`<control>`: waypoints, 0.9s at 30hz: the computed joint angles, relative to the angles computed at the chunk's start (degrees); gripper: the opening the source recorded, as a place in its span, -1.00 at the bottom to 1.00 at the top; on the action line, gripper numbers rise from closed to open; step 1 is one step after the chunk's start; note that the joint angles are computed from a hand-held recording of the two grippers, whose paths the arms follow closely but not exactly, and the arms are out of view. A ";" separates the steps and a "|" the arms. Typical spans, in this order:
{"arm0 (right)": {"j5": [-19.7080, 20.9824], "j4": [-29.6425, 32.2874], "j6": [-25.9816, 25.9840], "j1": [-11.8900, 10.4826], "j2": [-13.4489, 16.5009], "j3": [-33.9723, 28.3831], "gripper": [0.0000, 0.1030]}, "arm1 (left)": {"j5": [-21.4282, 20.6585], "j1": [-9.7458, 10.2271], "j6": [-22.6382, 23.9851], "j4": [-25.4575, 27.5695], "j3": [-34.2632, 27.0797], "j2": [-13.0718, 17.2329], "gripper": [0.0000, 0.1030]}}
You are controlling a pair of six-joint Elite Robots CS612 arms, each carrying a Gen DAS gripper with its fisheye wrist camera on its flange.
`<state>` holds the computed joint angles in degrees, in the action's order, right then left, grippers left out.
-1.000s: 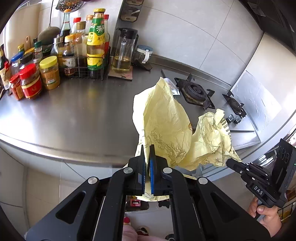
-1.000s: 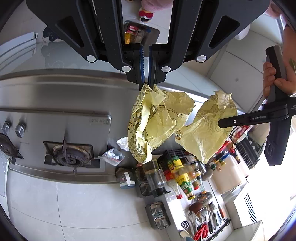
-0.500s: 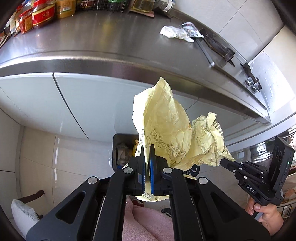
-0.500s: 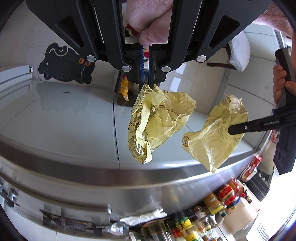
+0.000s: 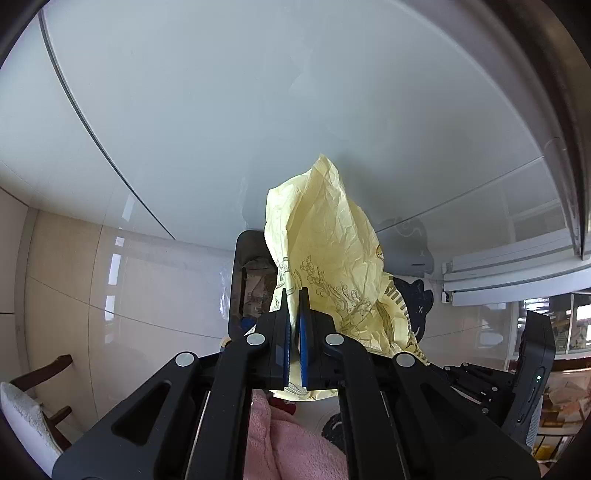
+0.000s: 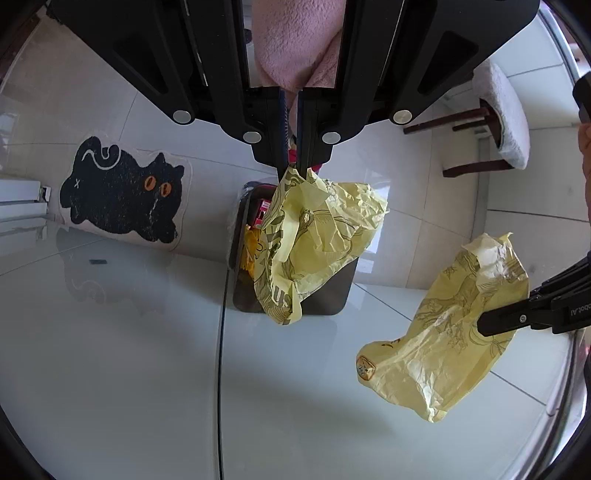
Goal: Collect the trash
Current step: 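Carry both yellow paper bags down over the bin and open both tools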
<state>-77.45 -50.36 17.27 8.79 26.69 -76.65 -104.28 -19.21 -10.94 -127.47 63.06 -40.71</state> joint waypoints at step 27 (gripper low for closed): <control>0.36 -5.54 7.06 0.33 2.23 5.78 0.61 | -2.11 -0.22 3.23 7.02 -8.14 7.78 0.16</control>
